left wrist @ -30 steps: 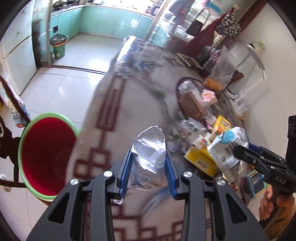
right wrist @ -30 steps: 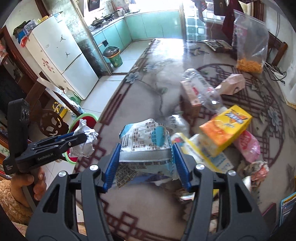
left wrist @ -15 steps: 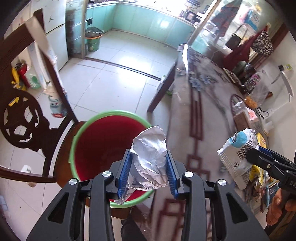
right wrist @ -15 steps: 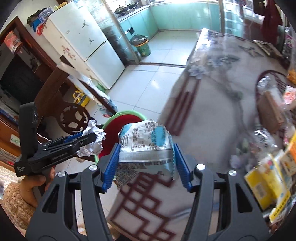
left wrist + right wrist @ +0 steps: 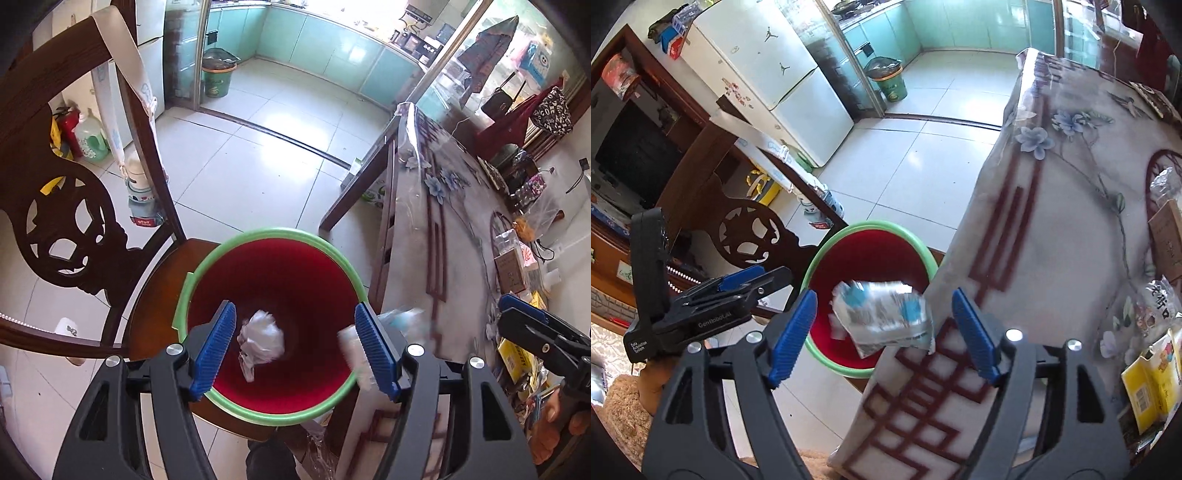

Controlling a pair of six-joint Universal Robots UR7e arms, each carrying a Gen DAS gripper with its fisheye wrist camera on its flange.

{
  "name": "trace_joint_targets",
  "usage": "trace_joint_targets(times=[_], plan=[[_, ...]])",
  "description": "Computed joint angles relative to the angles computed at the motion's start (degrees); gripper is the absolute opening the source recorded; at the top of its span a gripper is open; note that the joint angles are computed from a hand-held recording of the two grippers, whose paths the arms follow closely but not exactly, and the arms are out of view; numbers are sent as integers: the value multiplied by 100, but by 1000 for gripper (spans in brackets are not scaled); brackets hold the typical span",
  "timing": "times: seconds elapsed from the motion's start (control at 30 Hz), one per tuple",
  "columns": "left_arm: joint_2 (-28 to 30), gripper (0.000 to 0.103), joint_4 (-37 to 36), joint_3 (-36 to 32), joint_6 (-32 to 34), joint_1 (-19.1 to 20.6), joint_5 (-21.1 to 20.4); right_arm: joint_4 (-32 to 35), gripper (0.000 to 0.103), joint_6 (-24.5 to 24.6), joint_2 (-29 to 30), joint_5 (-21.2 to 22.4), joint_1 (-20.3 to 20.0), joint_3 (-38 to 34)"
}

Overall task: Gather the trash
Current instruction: 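Carry both wrappers to the red bucket and open both tools to drop them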

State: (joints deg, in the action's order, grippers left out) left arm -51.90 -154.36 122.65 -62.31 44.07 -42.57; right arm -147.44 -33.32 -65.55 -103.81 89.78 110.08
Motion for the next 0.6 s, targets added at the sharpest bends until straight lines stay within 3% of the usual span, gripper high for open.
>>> trace_joint_targets(times=[0.3,0.6], plan=[[156,64,-209,-206,417,-74,53,-270,75,198,-291,-104,-191,100],[628,64,-401,-743,1067,-167,-206,-555,78,258,-810,-298,-561,354]])
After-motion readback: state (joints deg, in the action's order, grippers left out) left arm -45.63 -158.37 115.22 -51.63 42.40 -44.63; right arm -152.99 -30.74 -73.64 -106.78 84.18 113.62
